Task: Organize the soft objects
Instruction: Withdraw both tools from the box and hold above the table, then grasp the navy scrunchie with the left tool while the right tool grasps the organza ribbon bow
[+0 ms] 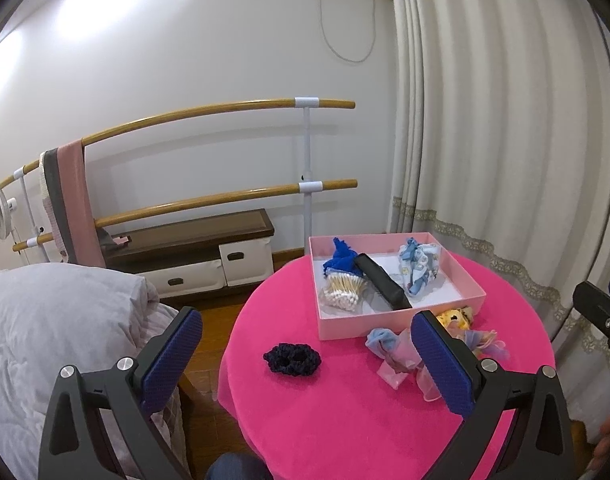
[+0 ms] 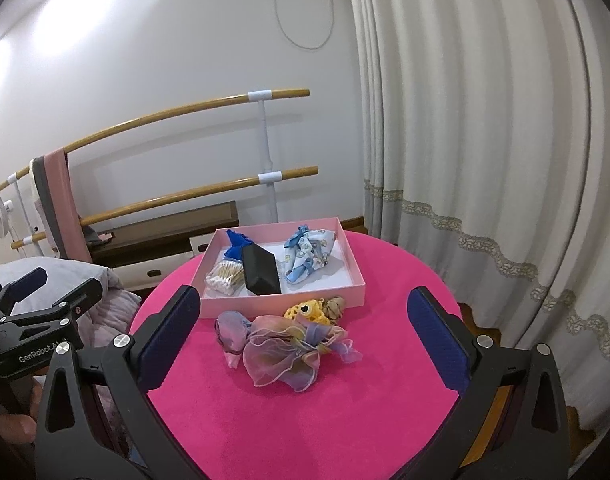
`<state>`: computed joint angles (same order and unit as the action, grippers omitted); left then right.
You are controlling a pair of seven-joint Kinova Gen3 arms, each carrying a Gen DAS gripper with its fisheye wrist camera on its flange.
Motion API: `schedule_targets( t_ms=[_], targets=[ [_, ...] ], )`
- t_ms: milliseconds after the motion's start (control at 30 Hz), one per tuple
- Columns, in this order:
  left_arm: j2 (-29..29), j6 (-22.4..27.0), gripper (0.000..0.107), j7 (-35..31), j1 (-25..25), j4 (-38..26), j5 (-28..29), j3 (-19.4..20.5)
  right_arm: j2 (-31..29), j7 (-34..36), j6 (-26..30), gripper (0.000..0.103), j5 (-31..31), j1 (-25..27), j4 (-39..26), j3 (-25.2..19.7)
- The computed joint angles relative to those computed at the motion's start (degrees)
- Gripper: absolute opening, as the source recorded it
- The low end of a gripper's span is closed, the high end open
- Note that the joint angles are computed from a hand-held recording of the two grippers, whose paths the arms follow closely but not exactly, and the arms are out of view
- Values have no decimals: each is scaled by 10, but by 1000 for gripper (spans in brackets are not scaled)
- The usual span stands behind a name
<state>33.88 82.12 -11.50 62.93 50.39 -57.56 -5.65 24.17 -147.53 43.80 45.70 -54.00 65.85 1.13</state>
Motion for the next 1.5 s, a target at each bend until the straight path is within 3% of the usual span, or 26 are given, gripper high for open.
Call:
schedule_targets(
  t_ms=[433, 733, 1367, 1467, 1500],
  targets=[
    [-4, -4, 103, 12, -18, 23, 16, 5, 15, 26, 8, 103, -30, 13, -20, 1],
    [-5, -35, 103, 1, -66, 55, 56, 20, 47, 78, 25, 103, -89, 37, -54, -4],
    [102, -117, 103, -144, -209, -16, 204, -3, 187, 238, 133, 103, -273, 102, -222, -10],
    [111, -144, 93, -156, -225, -17, 228, -3, 208, 256, 145, 103, -296, 107, -249, -12],
    [109, -157, 79, -160, -233, -13, 241, 1, 214, 260, 146, 103, -304, 110, -256, -12]
  ],
)
